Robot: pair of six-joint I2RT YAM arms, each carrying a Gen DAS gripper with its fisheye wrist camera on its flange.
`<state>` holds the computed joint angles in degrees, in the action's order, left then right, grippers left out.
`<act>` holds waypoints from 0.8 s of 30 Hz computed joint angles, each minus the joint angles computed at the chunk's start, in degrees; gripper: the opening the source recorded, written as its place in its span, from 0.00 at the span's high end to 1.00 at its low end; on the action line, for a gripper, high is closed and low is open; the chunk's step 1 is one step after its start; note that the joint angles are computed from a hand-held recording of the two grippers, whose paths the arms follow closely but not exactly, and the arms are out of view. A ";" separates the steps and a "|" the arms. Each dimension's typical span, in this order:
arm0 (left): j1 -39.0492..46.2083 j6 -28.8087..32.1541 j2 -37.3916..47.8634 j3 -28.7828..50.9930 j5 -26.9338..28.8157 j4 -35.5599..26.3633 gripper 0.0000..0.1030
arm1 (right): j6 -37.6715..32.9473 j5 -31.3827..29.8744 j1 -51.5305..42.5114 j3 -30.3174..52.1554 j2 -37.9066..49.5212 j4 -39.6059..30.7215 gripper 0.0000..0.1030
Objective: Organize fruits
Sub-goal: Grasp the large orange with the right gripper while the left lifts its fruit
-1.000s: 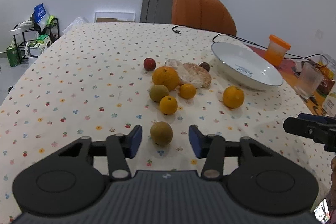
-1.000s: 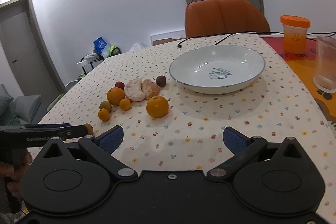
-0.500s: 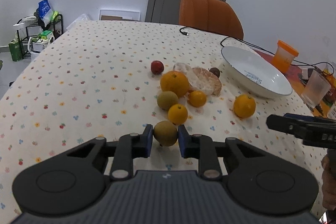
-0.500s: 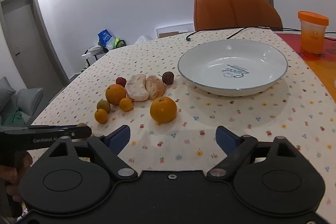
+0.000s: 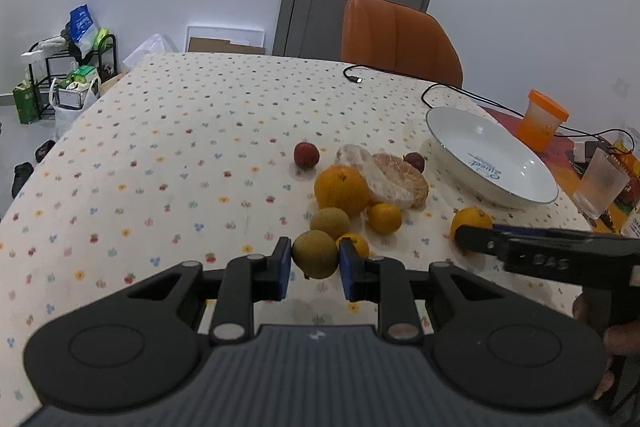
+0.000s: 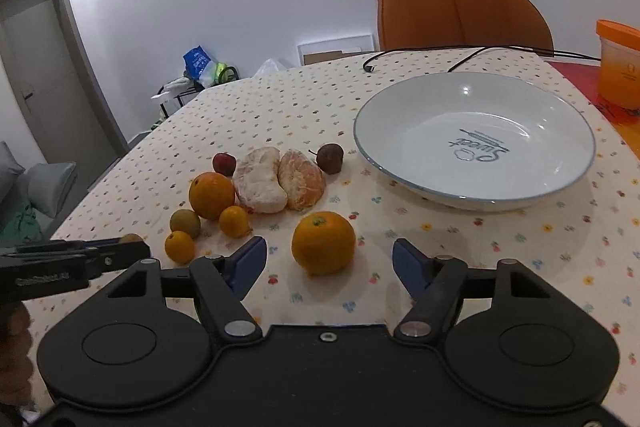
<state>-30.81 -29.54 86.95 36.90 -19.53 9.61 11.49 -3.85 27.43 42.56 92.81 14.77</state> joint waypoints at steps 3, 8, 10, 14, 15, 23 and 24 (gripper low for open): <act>-0.17 1.04 1.11 1.80 0.15 -0.81 0.77 | 0.37 -0.26 0.18 1.44 2.36 0.32 0.64; -1.29 1.37 2.24 4.15 -0.23 -1.06 0.77 | 2.41 -2.69 -1.27 -0.66 2.29 4.07 0.66; -1.95 1.37 2.90 5.24 -0.73 -1.18 0.77 | 2.71 -3.58 -1.74 -1.53 1.39 4.94 0.66; -3.14 1.96 4.34 7.45 -1.22 -1.31 0.77 | 2.84 -4.85 -2.94 -3.41 -1.39 5.57 0.66; -3.45 2.13 4.77 8.11 -1.28 -1.29 0.77 | 2.88 -5.24 -3.23 -3.88 -2.03 5.80 0.66; -5.38 3.61 8.79 13.74 -1.47 -1.71 0.77 | 2.59 -6.80 -6.79 -7.98 -8.42 6.75 0.66; -5.68 3.75 9.36 14.53 -1.68 -1.82 0.77 | 2.51 -6.71 -7.20 -8.36 -8.96 6.92 0.66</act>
<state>-36.49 -25.79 96.31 51.43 -21.20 7.79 13.99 -10.56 20.23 34.20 83.85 21.69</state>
